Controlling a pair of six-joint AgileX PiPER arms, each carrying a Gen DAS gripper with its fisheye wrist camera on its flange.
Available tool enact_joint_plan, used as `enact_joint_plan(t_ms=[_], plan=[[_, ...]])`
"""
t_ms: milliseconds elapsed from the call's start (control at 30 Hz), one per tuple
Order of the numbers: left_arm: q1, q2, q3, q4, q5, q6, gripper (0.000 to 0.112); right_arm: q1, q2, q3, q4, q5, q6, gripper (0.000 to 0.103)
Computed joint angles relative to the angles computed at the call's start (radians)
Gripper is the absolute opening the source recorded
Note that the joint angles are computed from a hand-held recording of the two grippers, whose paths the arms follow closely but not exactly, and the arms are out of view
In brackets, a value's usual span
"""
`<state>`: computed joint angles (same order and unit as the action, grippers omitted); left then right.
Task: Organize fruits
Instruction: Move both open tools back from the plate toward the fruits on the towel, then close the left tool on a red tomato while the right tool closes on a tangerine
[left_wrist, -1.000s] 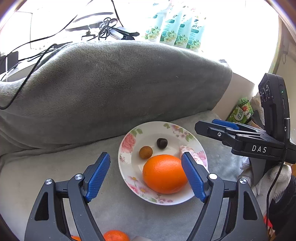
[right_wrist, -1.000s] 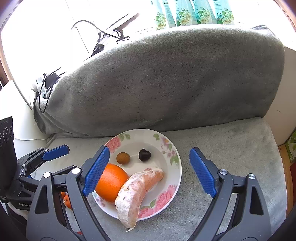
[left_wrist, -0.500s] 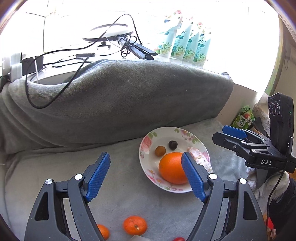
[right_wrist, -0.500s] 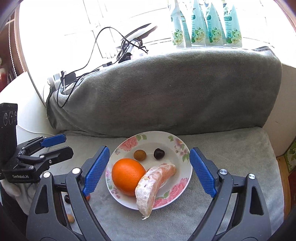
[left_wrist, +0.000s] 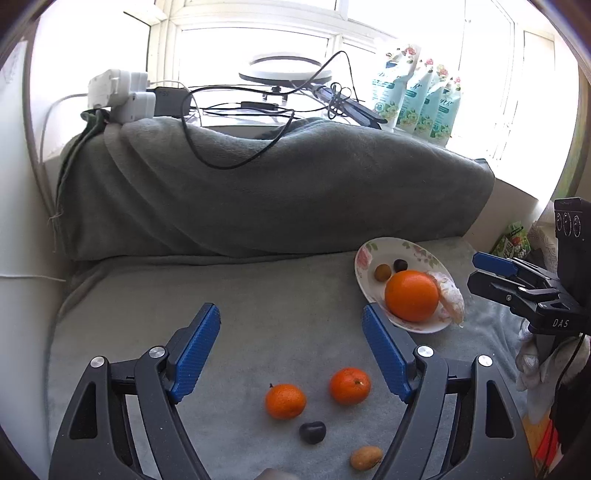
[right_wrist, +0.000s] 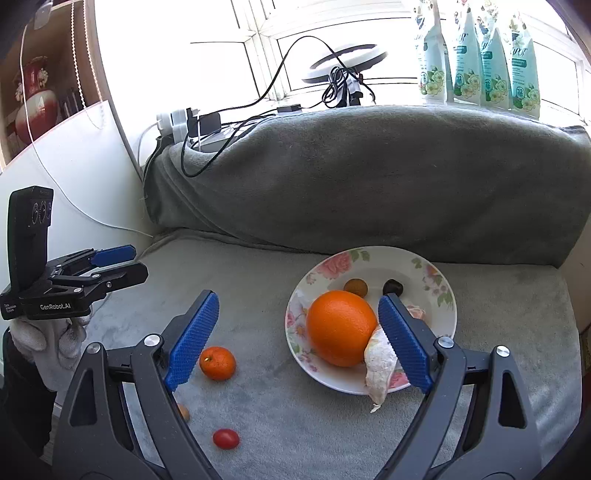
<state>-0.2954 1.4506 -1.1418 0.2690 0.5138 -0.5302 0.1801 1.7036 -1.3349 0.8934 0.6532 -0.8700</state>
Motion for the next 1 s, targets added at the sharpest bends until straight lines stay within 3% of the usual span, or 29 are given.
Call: enact_joint_plan(t_ms=[267,667,767,1000], plan=[[0.022,-0.151,0.206,0.083,-0.020,-0.137,0.079,0.078,0.028,-0.019,-0.070,0.046,0.032,0.091],[-0.004,-0.426,0.454,0.137,0.071,-0.293,0.079,0.165,0.091,-0.033,-0.098,0.057,0.032,0.090],[-0.057,-0.482,0.505,0.181,0.114,-0.392,0.068,0.188,0.101,-0.027,-0.114,0.054,0.034,0.086],[-0.239,-0.539,0.593,0.230,0.187,-0.594,0.058,0.240,0.130,-0.023,-0.186,0.039,0.060,0.082]])
